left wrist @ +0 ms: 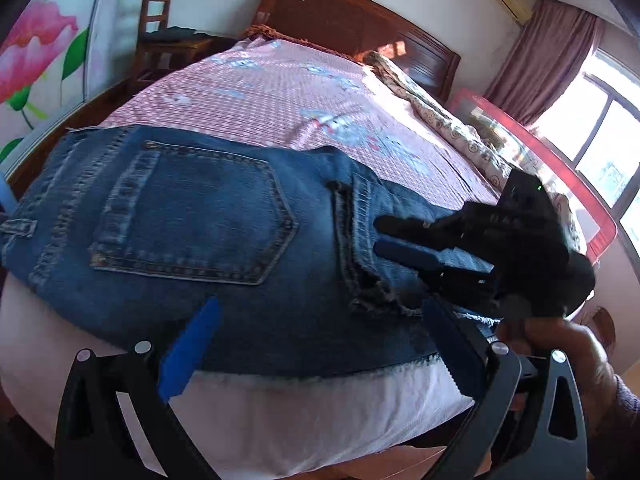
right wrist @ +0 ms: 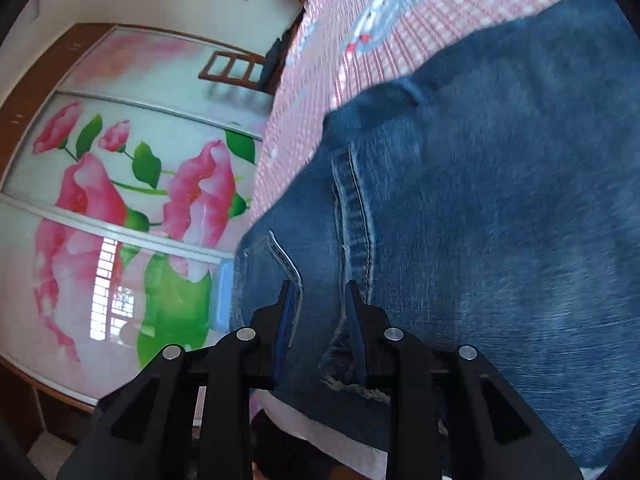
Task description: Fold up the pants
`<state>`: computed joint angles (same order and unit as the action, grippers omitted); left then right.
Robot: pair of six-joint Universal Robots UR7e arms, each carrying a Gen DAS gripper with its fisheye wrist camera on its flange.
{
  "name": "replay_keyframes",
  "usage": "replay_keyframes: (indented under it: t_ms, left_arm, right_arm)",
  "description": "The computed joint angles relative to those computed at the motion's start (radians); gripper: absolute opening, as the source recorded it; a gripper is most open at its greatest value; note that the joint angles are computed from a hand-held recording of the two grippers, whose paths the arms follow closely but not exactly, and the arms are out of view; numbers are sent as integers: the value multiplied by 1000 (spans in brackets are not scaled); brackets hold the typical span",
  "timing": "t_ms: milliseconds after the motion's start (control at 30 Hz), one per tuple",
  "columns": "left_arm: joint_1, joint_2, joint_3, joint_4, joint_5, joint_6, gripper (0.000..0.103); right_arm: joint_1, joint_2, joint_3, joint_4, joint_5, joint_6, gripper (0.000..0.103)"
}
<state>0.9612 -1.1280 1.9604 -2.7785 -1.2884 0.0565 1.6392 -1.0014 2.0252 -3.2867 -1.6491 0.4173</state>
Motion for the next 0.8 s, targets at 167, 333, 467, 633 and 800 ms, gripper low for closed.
replay_keyframes:
  t_ms: [167,333,467,633,800]
  left_arm:
    - [94,-88,-36,38,63,-77,101]
    - [262,-73,-167,59,-112,-295,101]
    - [358,-27,-221,-10,-326,-481,101]
    - [367,24,-233,-41,-404,-547,101]
    - [349,62,-245,-26,-368,-558,101]
  right_arm:
    - [0,25,12,-73,-9,-21,23]
    - [-3,17,12,-50,-5,-18,23]
    - [0,19,8,-47,-11,-17,23]
    - [10,37,-21,-29,-21,-4,23]
    - [12,42,-31,-24,-22,-3,23]
